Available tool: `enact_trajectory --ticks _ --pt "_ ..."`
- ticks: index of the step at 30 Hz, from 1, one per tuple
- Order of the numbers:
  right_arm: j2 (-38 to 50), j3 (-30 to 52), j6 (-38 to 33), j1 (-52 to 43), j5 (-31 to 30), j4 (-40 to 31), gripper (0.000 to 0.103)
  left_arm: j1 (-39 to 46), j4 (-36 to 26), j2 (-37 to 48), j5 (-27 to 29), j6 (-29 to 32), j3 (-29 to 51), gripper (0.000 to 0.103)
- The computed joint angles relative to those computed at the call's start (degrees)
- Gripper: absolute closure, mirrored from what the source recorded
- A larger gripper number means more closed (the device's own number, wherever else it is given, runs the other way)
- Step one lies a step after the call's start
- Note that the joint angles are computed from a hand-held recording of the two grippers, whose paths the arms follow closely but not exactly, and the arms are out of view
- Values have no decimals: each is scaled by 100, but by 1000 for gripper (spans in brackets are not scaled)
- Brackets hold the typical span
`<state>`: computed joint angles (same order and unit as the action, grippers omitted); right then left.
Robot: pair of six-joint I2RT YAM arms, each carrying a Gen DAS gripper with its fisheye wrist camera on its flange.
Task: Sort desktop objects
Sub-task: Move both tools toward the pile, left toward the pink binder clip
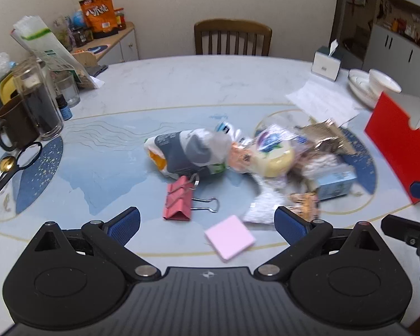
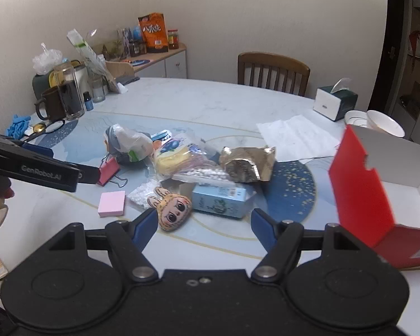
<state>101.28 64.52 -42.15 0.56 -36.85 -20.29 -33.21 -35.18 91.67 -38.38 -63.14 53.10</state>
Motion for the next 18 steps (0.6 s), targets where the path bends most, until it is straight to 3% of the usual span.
enact_trajectory --ticks 9,18 --pt "385 -83 765 840 871 539 31 1079 1680 -108 777 1760 -981 1" --pt "812 187 1181 1337 1327 493 33 1805 2589 -61 1416 2604 -1417 8"
